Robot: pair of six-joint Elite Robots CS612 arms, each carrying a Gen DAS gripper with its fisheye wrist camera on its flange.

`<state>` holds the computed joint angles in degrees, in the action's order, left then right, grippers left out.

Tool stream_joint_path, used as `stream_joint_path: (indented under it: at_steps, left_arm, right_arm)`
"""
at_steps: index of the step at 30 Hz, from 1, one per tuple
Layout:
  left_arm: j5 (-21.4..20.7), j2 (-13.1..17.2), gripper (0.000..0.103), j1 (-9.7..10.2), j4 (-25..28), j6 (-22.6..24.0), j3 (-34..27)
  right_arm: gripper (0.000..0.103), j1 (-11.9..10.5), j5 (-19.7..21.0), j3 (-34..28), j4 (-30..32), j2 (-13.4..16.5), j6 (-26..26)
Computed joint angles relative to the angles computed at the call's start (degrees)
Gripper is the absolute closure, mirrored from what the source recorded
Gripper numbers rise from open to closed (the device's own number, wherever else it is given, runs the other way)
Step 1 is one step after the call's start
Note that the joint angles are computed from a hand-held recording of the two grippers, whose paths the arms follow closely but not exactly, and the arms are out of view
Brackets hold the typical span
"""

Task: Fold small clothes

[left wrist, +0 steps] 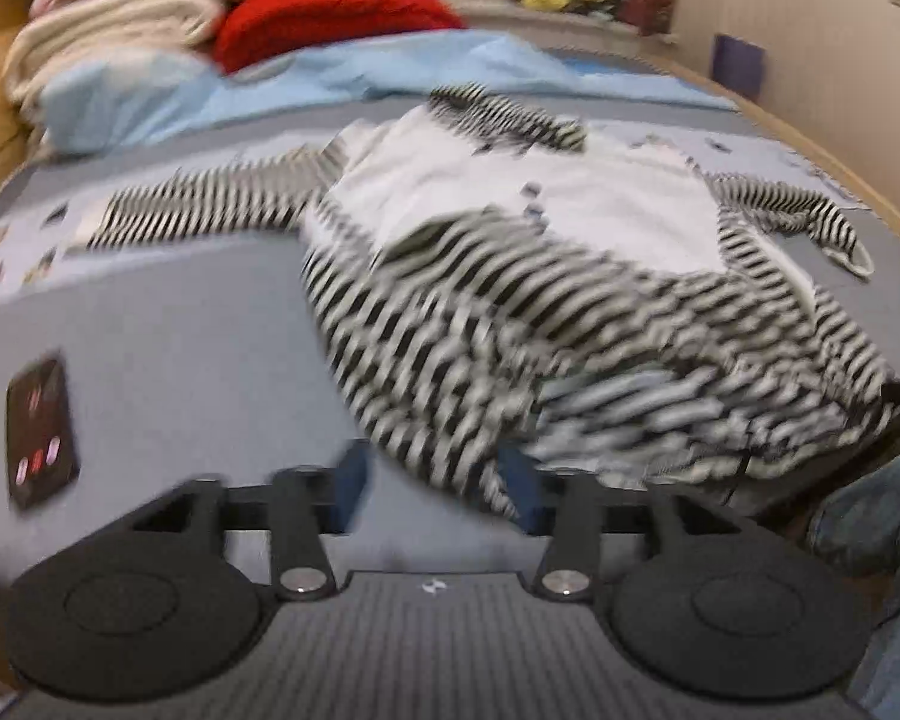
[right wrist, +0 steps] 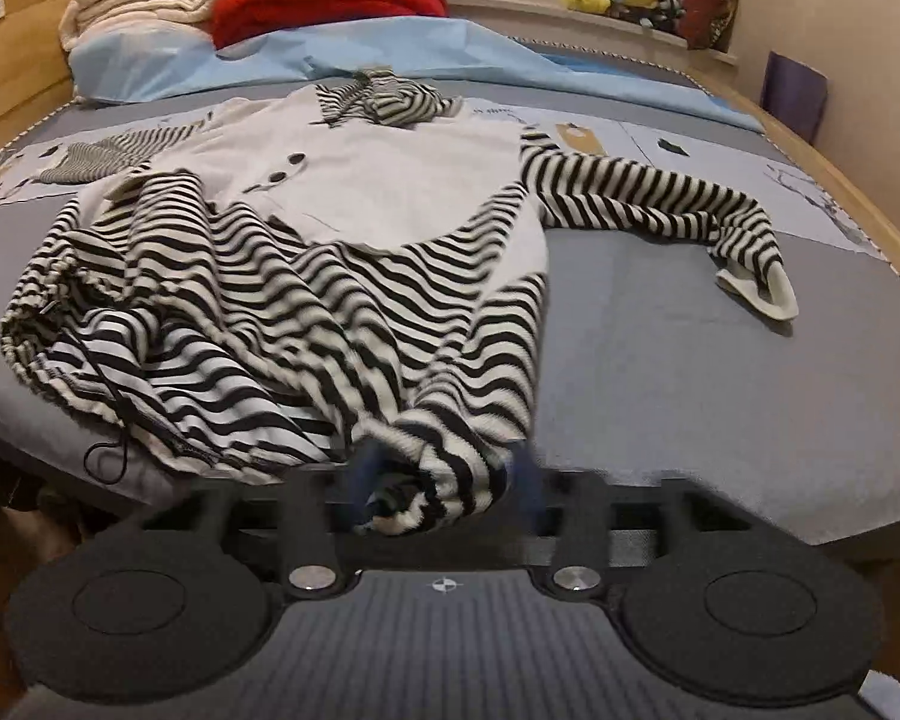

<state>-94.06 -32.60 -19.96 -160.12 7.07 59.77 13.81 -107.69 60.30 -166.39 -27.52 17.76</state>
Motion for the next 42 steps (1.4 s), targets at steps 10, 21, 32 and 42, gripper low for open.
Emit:
stream_joint_path:
  at_steps: [10,21,32,42]
  left_arm:
    - [1.78,11.13,0.023,-2.23,14.05,11.65,-20.86]
    - [4.26,7.04,0.093,-0.03,15.2,10.21,-13.46]
    - [10.04,2.68,0.093,0.71,12.0,11.14,-3.9]
    - [-1.38,4.52,0.013,3.25,2.96,-1.73,-9.35]
  right_arm:
    - [0.035,0.75,0.08,-2.31,-5.09,1.35,-10.26]
    - [0.084,-0.21,7.75,-13.47,5.34,7.75,-10.77]
    - [0.103,-0.07,14.04,-5.66,6.0,1.94,-15.14]
    - [0.054,-1.48,7.83,-4.86,1.82,1.56,-0.13]
